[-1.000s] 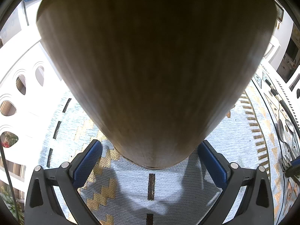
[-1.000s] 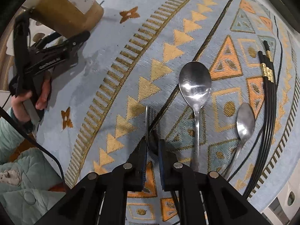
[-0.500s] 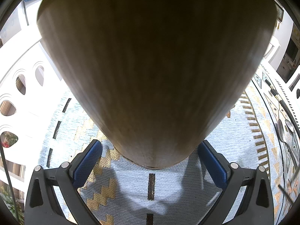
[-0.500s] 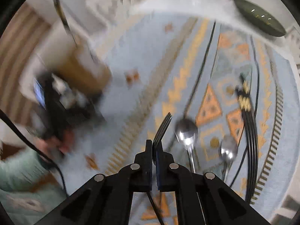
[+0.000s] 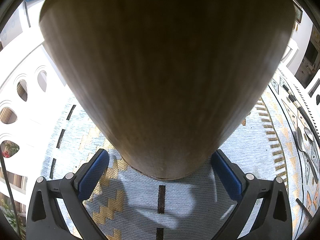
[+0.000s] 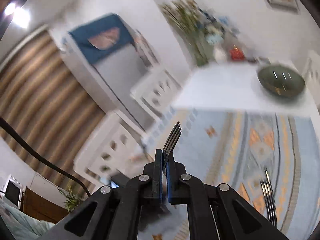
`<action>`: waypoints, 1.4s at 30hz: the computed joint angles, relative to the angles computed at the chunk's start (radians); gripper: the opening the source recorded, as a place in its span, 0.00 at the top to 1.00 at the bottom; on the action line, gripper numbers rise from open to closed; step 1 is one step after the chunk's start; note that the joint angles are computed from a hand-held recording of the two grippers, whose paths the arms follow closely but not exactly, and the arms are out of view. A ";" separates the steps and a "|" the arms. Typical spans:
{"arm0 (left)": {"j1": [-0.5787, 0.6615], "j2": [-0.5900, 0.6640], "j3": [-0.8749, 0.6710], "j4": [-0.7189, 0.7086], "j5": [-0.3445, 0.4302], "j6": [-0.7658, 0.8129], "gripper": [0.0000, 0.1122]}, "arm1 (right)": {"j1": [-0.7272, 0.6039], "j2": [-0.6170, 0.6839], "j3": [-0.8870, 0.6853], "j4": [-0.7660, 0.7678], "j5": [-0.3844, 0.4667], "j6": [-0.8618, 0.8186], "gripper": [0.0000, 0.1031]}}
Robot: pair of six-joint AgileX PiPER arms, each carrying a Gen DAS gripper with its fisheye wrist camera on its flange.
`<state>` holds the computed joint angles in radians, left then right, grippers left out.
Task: Organize utensils
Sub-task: 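Carry the fork with the right gripper over the bamboo cup, then open the right gripper to drop the fork into the bamboo cup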
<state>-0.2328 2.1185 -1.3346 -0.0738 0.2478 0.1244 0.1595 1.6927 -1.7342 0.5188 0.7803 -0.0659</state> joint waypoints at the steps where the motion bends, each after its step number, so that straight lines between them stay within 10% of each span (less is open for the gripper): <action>1: 0.000 0.002 -0.003 0.000 0.001 0.000 0.08 | 0.013 0.010 -0.046 0.002 -0.002 0.001 0.97; 18: -0.004 -0.002 0.013 -0.079 -0.040 0.097 0.22 | 0.281 0.561 -0.804 -0.394 0.189 0.321 0.97; 39: 0.011 -0.012 0.042 -0.148 -0.056 0.175 0.22 | 0.257 0.581 -0.752 -0.352 0.197 0.352 0.95; 42: 0.011 -0.012 0.048 -0.169 -0.064 0.196 0.22 | 0.242 0.456 -0.557 -0.339 0.087 0.332 0.95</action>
<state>-0.2213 2.1060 -1.2870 -0.2426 0.1834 0.3199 0.4018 2.1488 -2.2912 0.1802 0.8671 0.2665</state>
